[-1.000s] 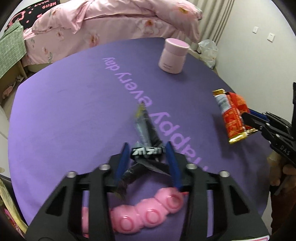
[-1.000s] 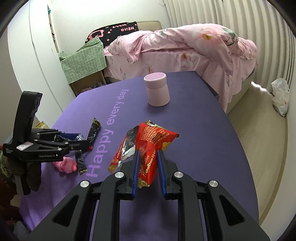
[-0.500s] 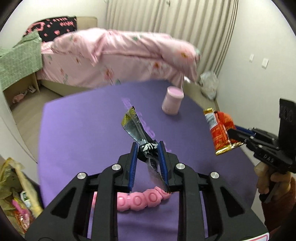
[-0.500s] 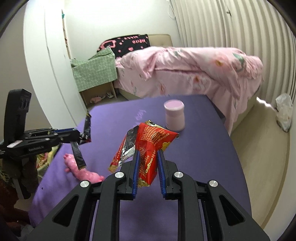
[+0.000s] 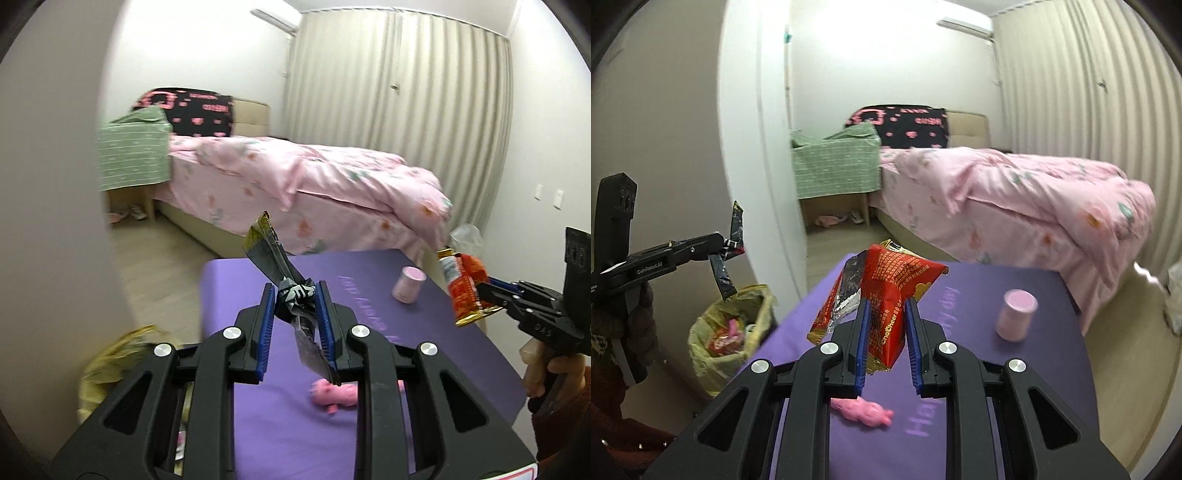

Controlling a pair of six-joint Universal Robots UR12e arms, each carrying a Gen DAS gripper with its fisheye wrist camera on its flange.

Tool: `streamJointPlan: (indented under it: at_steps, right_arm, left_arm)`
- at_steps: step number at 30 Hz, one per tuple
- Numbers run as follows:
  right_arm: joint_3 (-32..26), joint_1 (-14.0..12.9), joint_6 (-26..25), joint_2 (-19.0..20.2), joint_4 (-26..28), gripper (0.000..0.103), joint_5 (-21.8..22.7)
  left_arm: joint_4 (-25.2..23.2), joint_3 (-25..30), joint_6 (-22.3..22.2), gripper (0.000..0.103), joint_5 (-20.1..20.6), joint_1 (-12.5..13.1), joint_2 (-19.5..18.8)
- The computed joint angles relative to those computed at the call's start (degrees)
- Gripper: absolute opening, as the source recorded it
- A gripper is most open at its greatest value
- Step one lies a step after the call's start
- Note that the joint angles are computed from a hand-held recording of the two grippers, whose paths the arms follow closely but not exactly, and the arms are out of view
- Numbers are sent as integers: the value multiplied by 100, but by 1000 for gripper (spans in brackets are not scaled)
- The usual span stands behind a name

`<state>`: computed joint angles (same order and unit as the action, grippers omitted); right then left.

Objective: Collect trash
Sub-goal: 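Lift both held wrappers and carry them toward the trash bin, then open the left tool over the bin to drop the black wrapper, then lower the red chip bag into the bin and open the right tool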

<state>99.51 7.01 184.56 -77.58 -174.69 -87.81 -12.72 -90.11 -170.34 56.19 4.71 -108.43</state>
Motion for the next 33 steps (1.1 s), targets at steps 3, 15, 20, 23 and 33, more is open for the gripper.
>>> streamJointPlan:
  at_steps: [3,15,20,23,33]
  right_arm:
    - [-194,116,-170,117,90,19,73]
    - [-802,425,-559,537,773,19,259]
    - [-926,465,-576,648,1056,19,267]
    - [-964,483,-592,687,1168,19,245]
    - [-1084,545,-616,778,1383,19,228]
  left_arm:
    - [90,-112,-171,21,185,193,54]
    - [-323,-333,-763,21,1008,707,-136]
    - [-925,-214,-847,21,1009,752,-401]
    - [-1078,-166,-848,23,987,730,-499]
    - [-960,-138,-963,50,766,704,-524]
